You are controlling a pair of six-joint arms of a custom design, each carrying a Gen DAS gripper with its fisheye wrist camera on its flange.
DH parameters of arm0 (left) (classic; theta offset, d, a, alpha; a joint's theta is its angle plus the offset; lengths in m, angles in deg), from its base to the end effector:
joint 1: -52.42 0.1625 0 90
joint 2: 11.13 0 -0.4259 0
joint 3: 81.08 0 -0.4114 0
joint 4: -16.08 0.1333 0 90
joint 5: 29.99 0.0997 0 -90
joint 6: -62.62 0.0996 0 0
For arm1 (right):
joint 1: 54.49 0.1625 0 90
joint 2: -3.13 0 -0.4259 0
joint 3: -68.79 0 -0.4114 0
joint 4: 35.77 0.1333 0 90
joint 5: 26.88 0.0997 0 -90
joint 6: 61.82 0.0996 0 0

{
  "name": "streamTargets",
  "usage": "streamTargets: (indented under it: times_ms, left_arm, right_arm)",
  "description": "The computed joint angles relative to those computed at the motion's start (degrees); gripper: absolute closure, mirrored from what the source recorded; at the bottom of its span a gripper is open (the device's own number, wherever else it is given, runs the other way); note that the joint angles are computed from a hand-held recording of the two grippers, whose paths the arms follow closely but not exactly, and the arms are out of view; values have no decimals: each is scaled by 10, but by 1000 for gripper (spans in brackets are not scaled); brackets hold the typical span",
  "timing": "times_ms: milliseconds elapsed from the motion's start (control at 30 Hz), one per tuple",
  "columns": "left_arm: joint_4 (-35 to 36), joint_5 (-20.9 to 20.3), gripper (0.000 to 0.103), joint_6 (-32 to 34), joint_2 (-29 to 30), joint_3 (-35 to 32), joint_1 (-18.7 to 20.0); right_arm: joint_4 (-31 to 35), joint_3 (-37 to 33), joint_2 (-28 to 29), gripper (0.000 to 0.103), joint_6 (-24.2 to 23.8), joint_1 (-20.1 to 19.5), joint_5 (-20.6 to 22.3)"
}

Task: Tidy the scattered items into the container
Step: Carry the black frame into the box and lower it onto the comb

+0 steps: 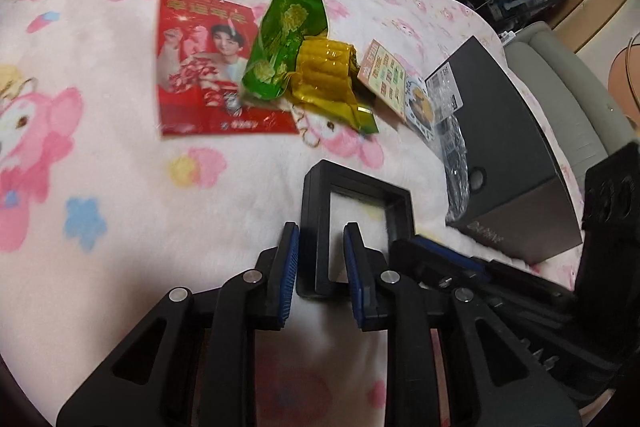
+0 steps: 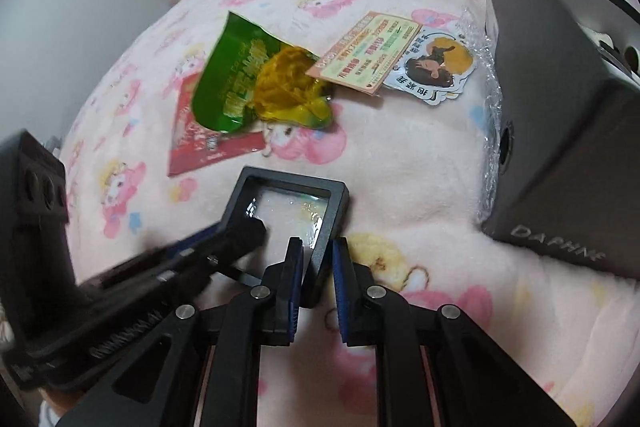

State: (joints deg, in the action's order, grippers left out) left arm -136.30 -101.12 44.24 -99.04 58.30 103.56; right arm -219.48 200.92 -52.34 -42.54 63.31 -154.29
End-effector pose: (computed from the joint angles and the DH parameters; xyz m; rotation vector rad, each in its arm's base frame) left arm -0.1143 -0.4056 0.1926 0.4712 2.8676 -0.4749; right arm 0.2765 -0.3684 0.0667 0.0609 -2.5734 0.7009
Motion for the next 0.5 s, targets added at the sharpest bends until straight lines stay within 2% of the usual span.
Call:
streamTargets:
  times_ms: [67, 233, 400, 500]
  left_arm:
    - [21, 3, 81, -12, -21, 8, -14]
    - [64, 9, 81, -44, -78, 27, -62]
    - [90, 22, 81, -83, -122, 31, -137]
    - [98, 30, 81, -94, -122, 22, -182]
  right_arm:
    - [5, 8, -13, 94, 6, 8, 8]
    - [15, 28, -45, 95, 22, 43, -13]
    - [5, 54, -101, 95, 24, 79, -22]
    - [-23, 70, -137, 95, 7, 100, -33]
